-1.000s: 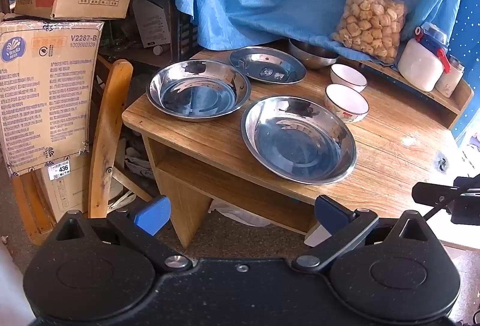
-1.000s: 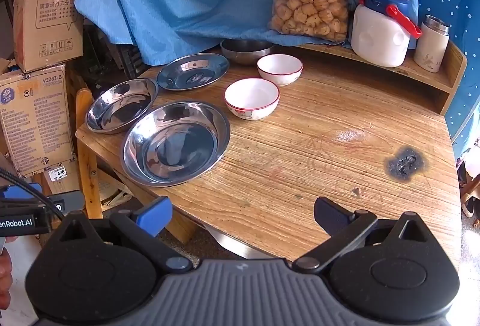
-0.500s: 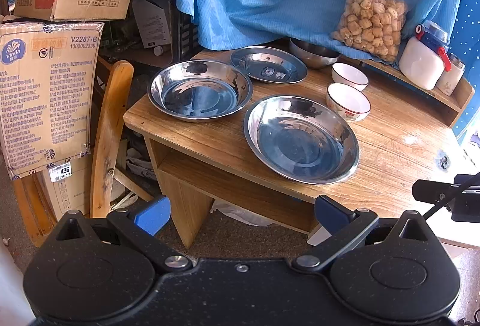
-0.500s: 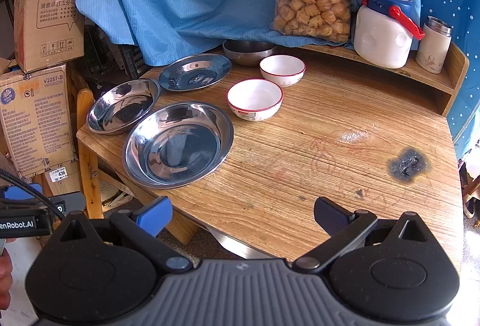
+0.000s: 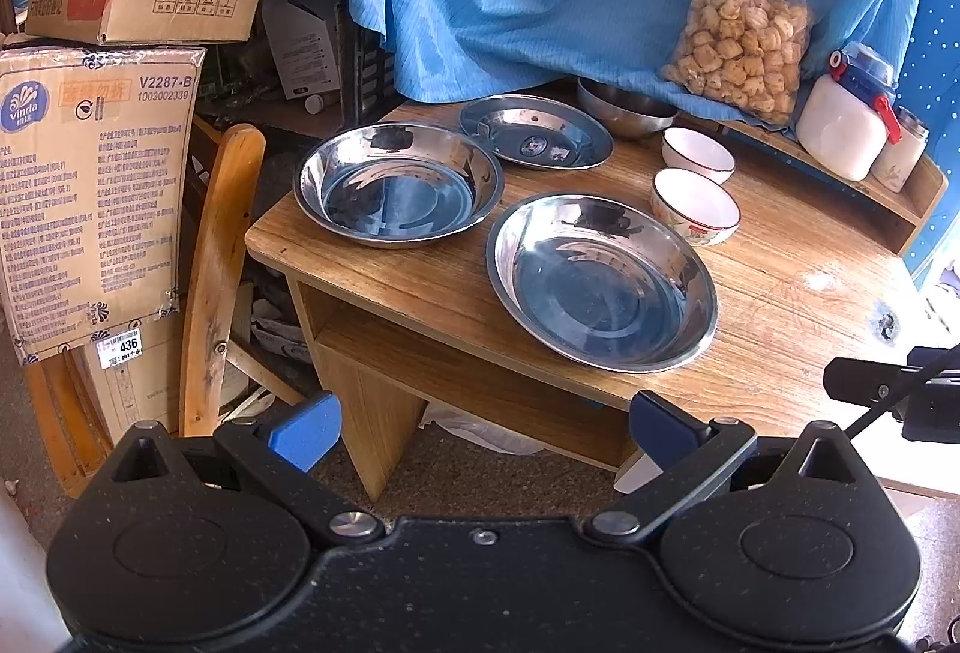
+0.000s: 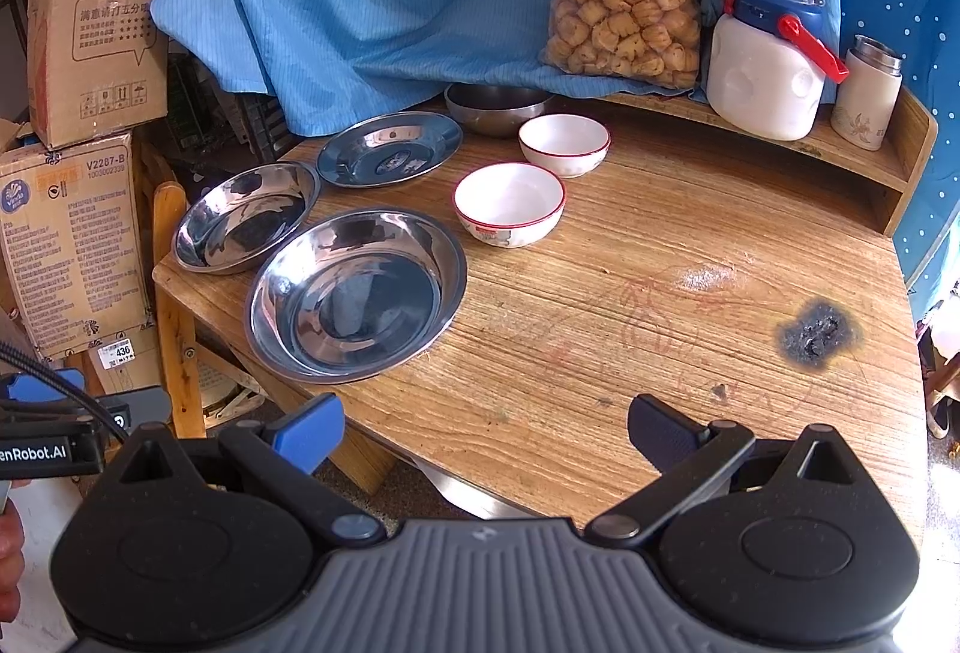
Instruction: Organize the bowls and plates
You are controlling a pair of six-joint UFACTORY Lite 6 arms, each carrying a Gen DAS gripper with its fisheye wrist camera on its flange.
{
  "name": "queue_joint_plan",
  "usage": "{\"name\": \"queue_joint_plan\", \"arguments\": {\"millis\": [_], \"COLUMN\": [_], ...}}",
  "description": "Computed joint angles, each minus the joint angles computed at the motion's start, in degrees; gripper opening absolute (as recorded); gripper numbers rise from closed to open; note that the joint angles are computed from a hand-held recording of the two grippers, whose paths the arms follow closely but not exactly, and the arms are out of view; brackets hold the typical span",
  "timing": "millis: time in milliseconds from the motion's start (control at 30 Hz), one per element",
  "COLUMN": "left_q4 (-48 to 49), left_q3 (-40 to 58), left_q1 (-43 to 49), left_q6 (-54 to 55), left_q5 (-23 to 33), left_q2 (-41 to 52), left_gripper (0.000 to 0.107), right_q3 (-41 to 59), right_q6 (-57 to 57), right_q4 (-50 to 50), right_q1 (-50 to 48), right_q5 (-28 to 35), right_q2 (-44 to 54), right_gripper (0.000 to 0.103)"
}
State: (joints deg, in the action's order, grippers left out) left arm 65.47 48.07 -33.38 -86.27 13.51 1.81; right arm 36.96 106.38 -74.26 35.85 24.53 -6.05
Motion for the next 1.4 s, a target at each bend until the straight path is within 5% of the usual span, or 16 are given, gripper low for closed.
{"name": "queue_joint_plan", "arguments": {"millis": [1400], "left_q4": [-0.68], "left_q3": [0.82], "left_q1": [0.29], "left_q6": [1.64], "left_q5": [-0.43], "left_q2": [1.29], "left_gripper": [0.102], "right_q3": [0.67], "right_q6": [-1.25], "right_q4": [0.54], "right_q1": [-1.69], "right_q5": [-1.12], "right_q2": [1.01], "right_gripper": [0.103]}}
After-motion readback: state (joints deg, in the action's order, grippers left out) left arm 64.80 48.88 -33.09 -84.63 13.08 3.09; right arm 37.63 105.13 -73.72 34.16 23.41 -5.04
